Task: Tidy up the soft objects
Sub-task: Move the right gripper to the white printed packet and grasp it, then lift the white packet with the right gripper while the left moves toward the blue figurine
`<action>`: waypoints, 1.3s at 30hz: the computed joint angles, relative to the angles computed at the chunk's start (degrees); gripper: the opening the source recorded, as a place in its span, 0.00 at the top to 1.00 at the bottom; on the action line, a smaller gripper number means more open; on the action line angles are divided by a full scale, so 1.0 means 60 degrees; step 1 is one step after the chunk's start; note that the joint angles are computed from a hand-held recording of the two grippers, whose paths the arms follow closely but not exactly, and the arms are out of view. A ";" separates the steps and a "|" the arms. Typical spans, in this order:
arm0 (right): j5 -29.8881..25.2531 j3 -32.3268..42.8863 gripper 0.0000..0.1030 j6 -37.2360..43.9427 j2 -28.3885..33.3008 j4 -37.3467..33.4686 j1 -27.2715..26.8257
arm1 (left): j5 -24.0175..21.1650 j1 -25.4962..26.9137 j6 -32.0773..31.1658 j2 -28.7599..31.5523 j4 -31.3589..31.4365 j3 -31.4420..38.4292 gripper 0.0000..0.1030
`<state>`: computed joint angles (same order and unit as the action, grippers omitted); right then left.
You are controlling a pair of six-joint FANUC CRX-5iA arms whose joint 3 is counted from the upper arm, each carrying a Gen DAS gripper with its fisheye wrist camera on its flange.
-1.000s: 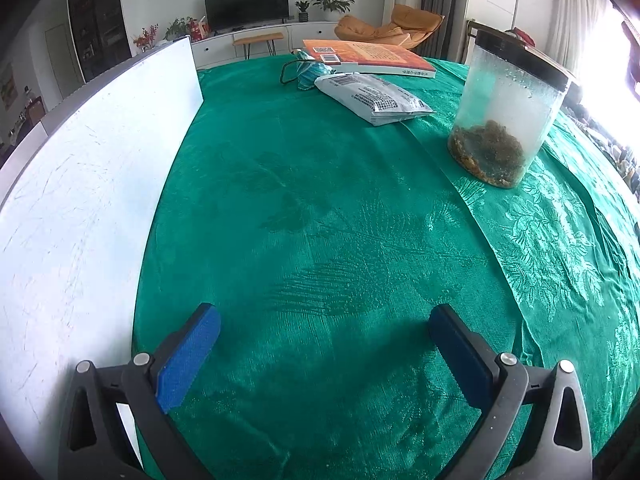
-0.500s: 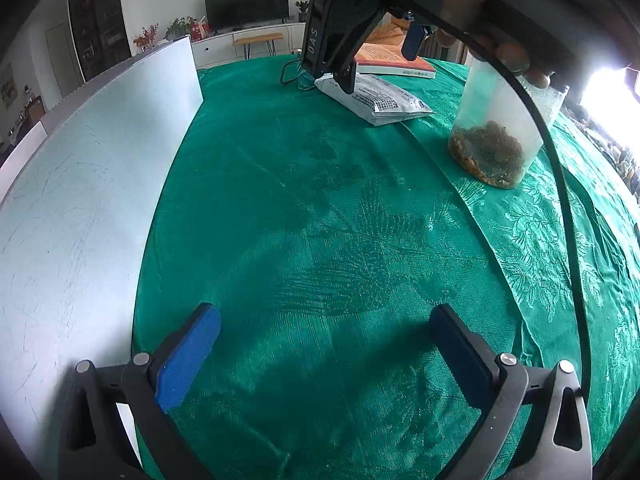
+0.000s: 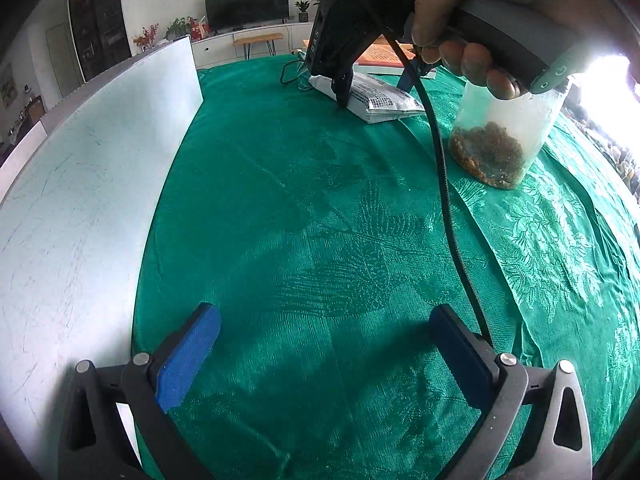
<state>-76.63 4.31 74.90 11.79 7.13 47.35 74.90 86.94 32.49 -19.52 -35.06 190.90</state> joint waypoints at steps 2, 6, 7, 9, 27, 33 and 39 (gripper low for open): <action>0.0244 -0.0210 0.33 0.0263 -0.0312 -0.0105 0.0019 | 0.0003 0.0000 -0.0002 -0.0011 -0.0001 -0.0008 0.00; 0.0667 -0.0433 0.33 0.0347 -0.1403 -0.0658 -0.0048 | -0.0004 -0.0003 0.0005 -0.0004 -0.0003 0.0004 0.00; 0.0762 -0.0508 0.33 0.0400 -0.1767 -0.0691 -0.0033 | -0.0005 -0.0004 0.0006 -0.0001 -0.0002 0.0009 0.00; 0.1049 -0.0744 0.33 0.0422 -0.2677 -0.0788 -0.0029 | -0.0003 -0.0001 0.0002 -0.0007 -0.0002 -0.0001 0.00; 0.2380 -0.3958 0.32 0.0029 -0.6177 -0.0550 -0.3714 | -0.0006 -0.0007 0.0011 0.0000 -0.0004 0.0011 0.00; 0.3024 -0.4732 0.32 0.0784 -0.6098 -0.1603 -0.4445 | -0.0005 -0.0011 0.0015 -0.0003 -0.0006 0.0008 0.00; 0.4066 -0.5400 0.22 0.0697 -0.5927 -0.1263 -0.4310 | 0.0009 -0.0016 0.0009 -0.0008 0.0002 -0.0003 0.00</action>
